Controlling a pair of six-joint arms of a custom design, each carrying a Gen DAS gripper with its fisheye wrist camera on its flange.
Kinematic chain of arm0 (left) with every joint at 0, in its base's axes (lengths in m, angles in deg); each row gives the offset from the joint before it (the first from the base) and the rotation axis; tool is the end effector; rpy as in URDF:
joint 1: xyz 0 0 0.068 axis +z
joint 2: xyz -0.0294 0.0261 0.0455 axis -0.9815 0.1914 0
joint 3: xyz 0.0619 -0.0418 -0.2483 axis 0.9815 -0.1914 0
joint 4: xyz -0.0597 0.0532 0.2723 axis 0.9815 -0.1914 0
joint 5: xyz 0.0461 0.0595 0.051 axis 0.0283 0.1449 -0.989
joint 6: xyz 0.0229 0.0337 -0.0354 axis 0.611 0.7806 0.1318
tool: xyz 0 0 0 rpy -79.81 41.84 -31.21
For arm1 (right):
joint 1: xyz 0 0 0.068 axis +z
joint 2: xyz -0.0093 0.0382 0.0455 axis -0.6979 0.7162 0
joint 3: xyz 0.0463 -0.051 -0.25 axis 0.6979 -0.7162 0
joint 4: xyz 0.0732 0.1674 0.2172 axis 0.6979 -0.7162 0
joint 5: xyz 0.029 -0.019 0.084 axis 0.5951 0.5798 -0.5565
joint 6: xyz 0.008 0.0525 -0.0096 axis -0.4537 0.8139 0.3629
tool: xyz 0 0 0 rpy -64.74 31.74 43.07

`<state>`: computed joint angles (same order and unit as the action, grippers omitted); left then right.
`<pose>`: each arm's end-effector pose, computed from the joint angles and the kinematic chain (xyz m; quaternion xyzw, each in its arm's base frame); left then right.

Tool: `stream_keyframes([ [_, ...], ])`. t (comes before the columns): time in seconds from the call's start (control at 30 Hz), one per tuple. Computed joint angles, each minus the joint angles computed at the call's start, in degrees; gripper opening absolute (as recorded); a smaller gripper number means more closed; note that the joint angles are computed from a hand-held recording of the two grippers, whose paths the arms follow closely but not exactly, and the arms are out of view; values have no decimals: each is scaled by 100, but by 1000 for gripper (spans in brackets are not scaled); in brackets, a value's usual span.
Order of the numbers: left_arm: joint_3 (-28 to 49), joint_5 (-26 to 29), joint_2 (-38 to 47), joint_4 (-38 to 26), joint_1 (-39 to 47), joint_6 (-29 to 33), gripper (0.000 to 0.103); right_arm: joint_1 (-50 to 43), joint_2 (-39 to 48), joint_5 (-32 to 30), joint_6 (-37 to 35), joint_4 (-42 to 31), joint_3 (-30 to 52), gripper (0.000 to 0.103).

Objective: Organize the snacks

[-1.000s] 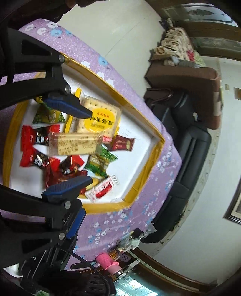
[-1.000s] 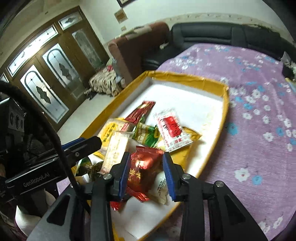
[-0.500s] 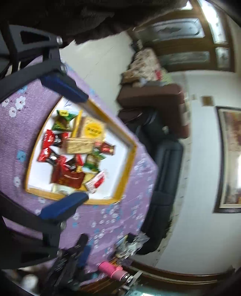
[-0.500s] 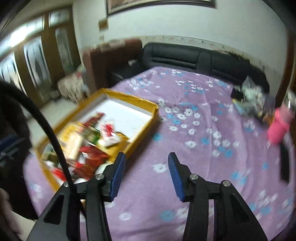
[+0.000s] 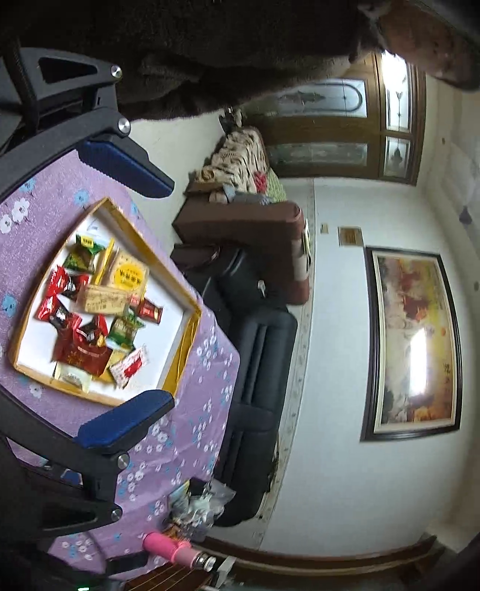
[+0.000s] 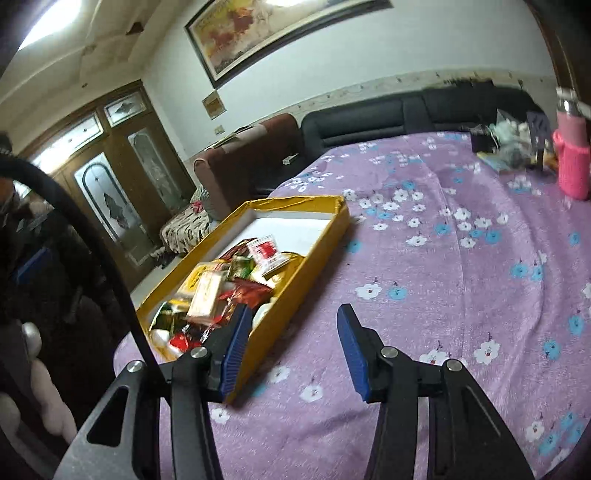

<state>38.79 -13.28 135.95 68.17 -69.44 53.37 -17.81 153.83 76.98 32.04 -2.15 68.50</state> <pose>0.2333 0.0308 0.1998 0.0119 0.8186 -0.0400 0.5728 0.2140 0.0975 0.1315 0.0798 0.8642 0.1431 0.4757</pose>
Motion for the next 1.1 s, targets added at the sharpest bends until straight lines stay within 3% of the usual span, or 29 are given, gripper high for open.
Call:
stream_keyframes([
  [0.1, -162, -231, -108, 181, 34, 14, 103, 438, 86, 370, -16, -144, 104, 49],
  [0.37, 191, 351, 872, -347, 411, 141, 103, 1151, 954, 868, -176, -186, 549, 51],
  [0.53, 61, 67, 929, -274, 250, 302, 103, 1603, 1158, 1371, -339, -361, 771, 54],
  [1.1, -66, -241, 1052, -374, -86, 751, 103, 1575, 1495, 1303, -155, -496, 987, 58],
])
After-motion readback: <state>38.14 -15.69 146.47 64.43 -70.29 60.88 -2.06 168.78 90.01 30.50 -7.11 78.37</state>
